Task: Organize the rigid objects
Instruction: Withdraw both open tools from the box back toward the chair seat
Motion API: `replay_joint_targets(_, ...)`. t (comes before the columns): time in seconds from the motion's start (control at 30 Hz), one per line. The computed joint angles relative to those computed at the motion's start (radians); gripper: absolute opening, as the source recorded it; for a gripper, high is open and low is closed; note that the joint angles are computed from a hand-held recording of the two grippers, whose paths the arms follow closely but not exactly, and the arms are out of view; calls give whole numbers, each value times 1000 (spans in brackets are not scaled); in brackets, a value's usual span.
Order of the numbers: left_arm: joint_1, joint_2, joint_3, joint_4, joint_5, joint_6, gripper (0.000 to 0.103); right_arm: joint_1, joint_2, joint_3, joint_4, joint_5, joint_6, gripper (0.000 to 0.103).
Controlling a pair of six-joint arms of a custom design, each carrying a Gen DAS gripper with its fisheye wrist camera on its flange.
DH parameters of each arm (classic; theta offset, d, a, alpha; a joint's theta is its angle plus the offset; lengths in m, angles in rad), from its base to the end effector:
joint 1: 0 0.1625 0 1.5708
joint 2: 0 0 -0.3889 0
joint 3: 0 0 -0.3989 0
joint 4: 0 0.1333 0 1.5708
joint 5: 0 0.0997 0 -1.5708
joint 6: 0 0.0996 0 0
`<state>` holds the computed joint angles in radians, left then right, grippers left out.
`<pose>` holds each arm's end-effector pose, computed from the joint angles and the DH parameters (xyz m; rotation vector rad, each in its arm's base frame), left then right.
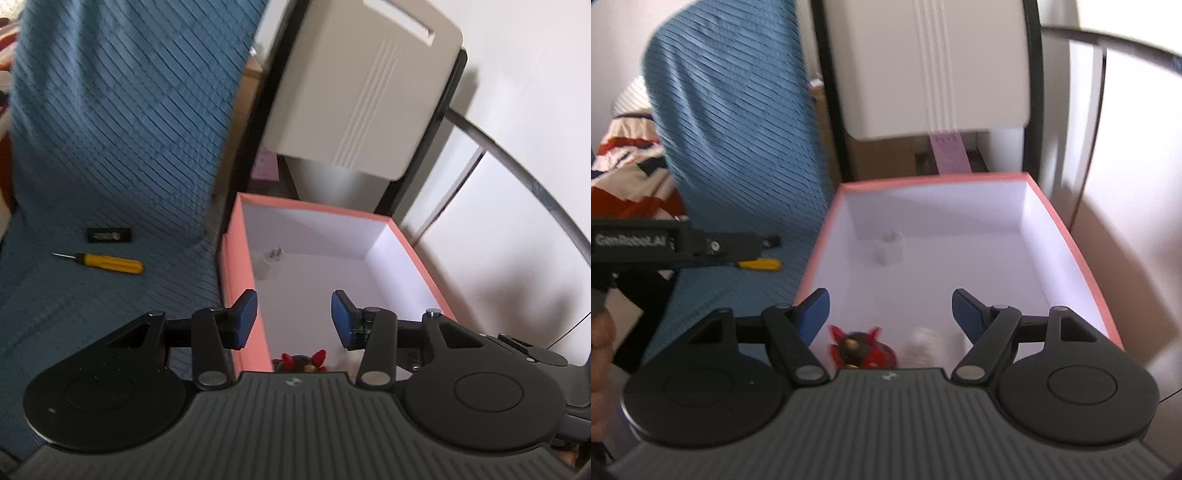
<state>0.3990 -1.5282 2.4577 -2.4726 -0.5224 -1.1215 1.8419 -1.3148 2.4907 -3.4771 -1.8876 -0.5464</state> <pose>-0.2404 -0.3397 0.1790 0.0795 2.3968 -1.2499 0.2028 -0.3477 0.1665 0.8830 -2.4359 0.9228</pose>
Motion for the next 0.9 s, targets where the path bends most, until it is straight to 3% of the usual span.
replay_joint_targets(0.13,-73,-124,48,197,40,-158,51,44,-2,34,-46,22,1,75)
replay_joint_targets(0.23,-123,-220,65,434,67,-323,51,71,16,60,-115,39,-22,75)
replay_joint_targets(0.53,-280,-445,72,1069,24,-777,51,136,40,108,-139,67,0,75)
replay_joint_targets(0.77,-396,-572,87,1357,-67,-995,51,199,82,125,-139,26,62,75)
replay_joint_targets(0.9,-447,-636,102,1457,-123,-1081,51,231,115,134,-151,5,83,75)
